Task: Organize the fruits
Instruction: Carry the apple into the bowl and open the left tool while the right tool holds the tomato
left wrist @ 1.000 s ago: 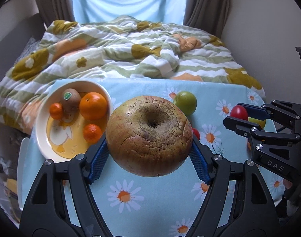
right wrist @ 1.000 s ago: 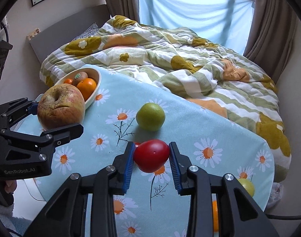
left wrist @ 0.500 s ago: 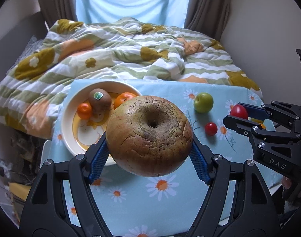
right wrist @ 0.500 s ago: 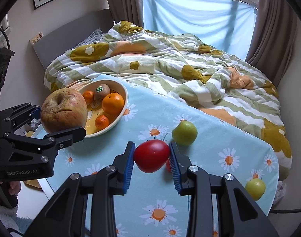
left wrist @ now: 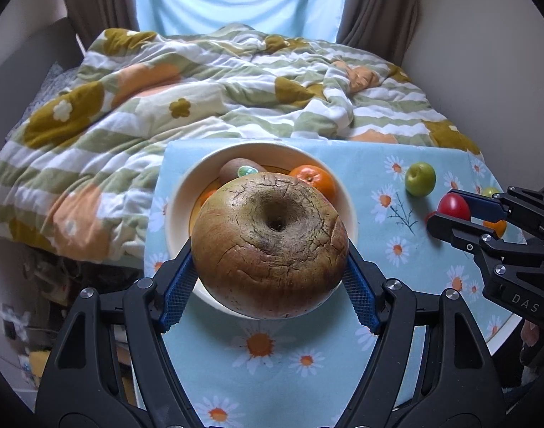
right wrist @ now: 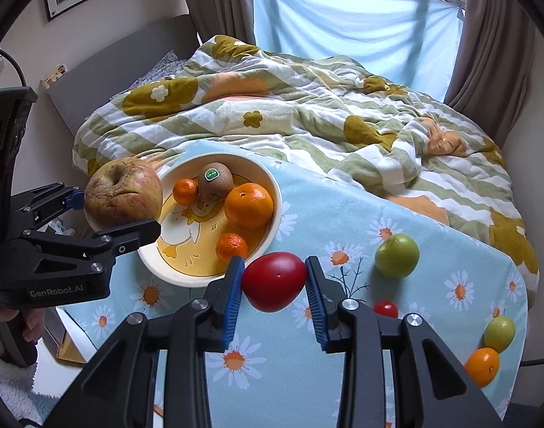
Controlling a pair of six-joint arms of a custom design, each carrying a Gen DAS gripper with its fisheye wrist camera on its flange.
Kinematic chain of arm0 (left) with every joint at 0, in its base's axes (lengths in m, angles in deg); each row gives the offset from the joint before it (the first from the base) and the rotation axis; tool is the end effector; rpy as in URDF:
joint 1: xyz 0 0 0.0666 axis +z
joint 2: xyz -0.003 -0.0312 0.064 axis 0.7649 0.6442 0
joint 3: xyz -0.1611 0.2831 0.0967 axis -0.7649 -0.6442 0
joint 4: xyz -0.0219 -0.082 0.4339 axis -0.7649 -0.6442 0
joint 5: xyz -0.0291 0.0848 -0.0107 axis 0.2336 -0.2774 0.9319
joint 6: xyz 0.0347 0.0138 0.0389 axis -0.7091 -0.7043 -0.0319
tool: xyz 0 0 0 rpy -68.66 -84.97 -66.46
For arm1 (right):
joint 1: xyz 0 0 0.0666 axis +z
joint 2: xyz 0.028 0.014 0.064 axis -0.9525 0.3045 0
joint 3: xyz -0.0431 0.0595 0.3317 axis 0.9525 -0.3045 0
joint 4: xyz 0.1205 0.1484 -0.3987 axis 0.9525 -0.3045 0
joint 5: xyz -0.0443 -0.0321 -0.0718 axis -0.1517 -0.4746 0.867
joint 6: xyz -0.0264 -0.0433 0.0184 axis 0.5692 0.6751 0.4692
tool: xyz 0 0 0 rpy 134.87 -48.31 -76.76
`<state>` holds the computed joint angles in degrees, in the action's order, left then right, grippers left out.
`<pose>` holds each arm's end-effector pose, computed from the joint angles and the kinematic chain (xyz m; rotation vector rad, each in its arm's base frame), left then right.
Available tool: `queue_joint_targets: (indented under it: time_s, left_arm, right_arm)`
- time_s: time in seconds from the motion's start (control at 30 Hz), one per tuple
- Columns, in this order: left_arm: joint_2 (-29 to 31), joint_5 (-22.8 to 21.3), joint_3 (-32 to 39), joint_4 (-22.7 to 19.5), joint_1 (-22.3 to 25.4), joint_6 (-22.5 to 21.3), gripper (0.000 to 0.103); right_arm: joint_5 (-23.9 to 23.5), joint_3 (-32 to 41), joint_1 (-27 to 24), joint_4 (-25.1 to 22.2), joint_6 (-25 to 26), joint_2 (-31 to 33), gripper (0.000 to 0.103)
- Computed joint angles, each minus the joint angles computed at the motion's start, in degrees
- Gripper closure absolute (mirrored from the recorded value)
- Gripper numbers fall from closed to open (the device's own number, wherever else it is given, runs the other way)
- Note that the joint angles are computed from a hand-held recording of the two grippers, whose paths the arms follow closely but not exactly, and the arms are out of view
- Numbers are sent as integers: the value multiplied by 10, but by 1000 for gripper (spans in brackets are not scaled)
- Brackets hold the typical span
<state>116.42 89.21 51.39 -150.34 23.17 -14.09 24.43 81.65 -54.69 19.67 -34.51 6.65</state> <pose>0.6461 -0.3288 0.4219 0.5717 2.5174 -0.2874 0.5698 0.1770 0.4335 -0.0643 2.5361 0.1077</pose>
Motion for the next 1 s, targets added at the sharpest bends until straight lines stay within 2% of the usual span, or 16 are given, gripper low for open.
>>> queue_joint_targets:
  time_s: [0.23, 0.5, 0.77, 0.83, 0.9, 0.97, 1.0]
  left_arm:
    - [55, 30, 55, -24, 24, -46, 21]
    - [75, 46, 48, -20, 33, -115, 21]
    - [101, 70, 72, -37, 36, -141, 20]
    - [88, 70, 52, -19, 35, -144, 18]
    - [71, 59, 29, 9, 32, -149, 0]
    - [57, 44, 13, 35, 30, -149, 0]
    - [59, 43, 20, 33, 30, -147, 0]
  right_arm:
    - [23, 55, 13, -18, -36, 53, 71]
    - [44, 99, 26, -40, -69, 96, 71]
    - [66, 108, 33, -53, -89, 104, 71]
    - [68, 107, 33, -54, -92, 104, 71]
    - [68, 105, 32, -54, -97, 102, 71]
    - [65, 104, 31, -56, -102, 99, 71]
    - [61, 104, 30, -56, -104, 98, 71]
